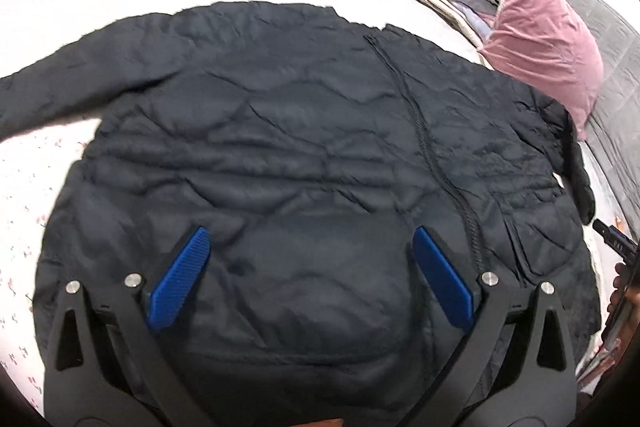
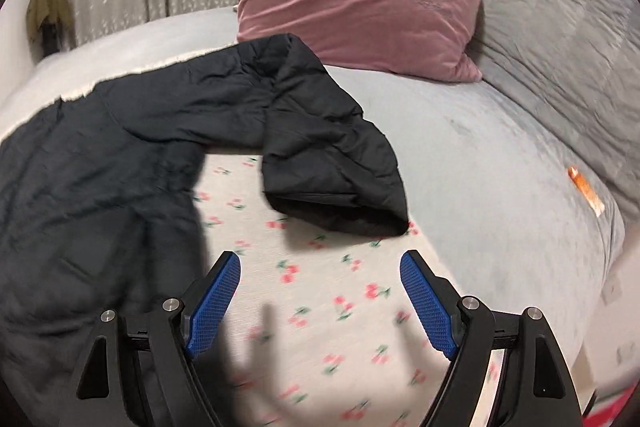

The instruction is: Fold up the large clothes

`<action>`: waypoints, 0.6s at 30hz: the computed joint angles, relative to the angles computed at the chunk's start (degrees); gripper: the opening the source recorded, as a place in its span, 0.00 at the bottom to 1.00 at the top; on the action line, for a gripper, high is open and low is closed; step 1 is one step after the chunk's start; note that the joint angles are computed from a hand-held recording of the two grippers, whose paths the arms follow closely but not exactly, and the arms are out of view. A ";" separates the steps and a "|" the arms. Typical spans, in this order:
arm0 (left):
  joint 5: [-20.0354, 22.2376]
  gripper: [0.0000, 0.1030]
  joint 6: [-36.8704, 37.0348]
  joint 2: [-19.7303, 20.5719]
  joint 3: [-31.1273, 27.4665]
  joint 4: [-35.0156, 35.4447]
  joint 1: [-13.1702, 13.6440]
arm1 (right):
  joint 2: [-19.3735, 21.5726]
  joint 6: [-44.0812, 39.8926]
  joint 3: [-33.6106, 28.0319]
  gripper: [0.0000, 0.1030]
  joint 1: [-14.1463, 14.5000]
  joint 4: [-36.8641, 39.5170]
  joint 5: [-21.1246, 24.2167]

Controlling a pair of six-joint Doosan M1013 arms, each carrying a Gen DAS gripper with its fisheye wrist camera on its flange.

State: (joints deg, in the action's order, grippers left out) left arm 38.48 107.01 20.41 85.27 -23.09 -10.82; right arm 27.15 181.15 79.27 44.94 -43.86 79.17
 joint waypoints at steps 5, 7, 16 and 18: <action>-2.16 0.98 0.51 0.63 -0.32 -3.65 0.99 | 1.48 -6.50 0.99 0.81 -1.58 -2.65 0.71; -3.16 0.98 0.16 0.88 -0.38 -3.26 1.00 | 2.67 -9.14 0.46 0.80 -2.21 -4.49 2.43; -3.57 0.98 -3.42 2.05 -1.20 0.90 1.03 | -1.48 -6.02 1.01 0.15 -7.75 -12.25 2.37; -4.00 0.98 -3.61 2.01 -1.06 1.52 0.89 | -2.03 -7.11 0.05 0.15 -10.66 -11.92 7.00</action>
State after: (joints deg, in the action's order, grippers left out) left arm 34.49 103.40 22.42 84.21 -21.57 -9.93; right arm 25.12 174.03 79.32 34.28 -55.78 86.16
